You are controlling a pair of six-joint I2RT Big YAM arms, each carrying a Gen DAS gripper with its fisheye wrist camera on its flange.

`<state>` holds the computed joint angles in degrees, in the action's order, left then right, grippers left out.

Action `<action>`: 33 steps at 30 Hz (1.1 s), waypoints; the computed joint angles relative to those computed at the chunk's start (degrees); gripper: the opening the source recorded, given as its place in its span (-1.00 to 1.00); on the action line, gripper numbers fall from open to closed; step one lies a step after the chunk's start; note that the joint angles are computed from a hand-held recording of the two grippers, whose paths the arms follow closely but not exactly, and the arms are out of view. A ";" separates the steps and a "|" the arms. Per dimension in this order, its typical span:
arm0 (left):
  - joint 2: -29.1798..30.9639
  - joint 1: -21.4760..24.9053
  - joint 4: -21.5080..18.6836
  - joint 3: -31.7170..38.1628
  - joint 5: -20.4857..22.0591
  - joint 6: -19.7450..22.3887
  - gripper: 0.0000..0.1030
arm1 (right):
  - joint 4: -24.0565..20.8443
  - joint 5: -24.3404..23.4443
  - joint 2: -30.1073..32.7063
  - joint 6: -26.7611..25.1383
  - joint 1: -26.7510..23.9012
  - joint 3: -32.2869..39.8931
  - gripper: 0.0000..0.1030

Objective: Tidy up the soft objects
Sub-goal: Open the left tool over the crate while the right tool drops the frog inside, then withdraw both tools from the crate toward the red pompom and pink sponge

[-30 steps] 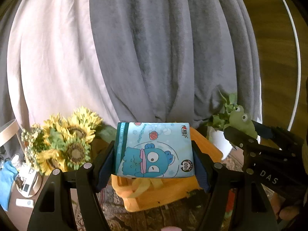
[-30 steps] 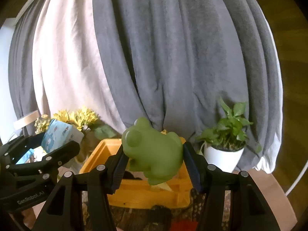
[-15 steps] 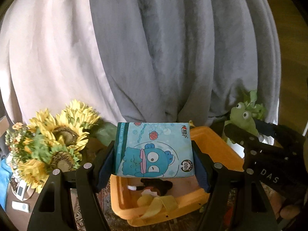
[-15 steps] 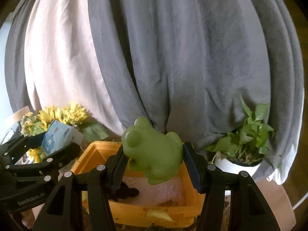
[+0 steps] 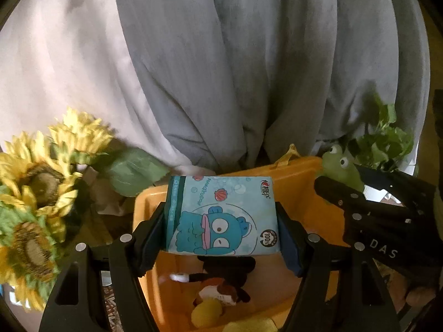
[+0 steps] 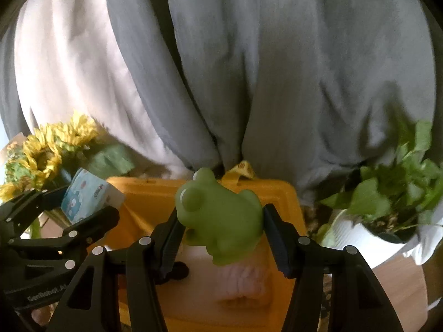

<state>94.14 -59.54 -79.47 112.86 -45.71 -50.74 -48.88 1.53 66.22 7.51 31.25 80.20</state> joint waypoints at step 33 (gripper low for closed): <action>1.46 -7.19 -13.03 5.96 -7.86 -11.41 0.91 | -2.99 3.35 -7.48 5.77 0.19 -1.61 0.49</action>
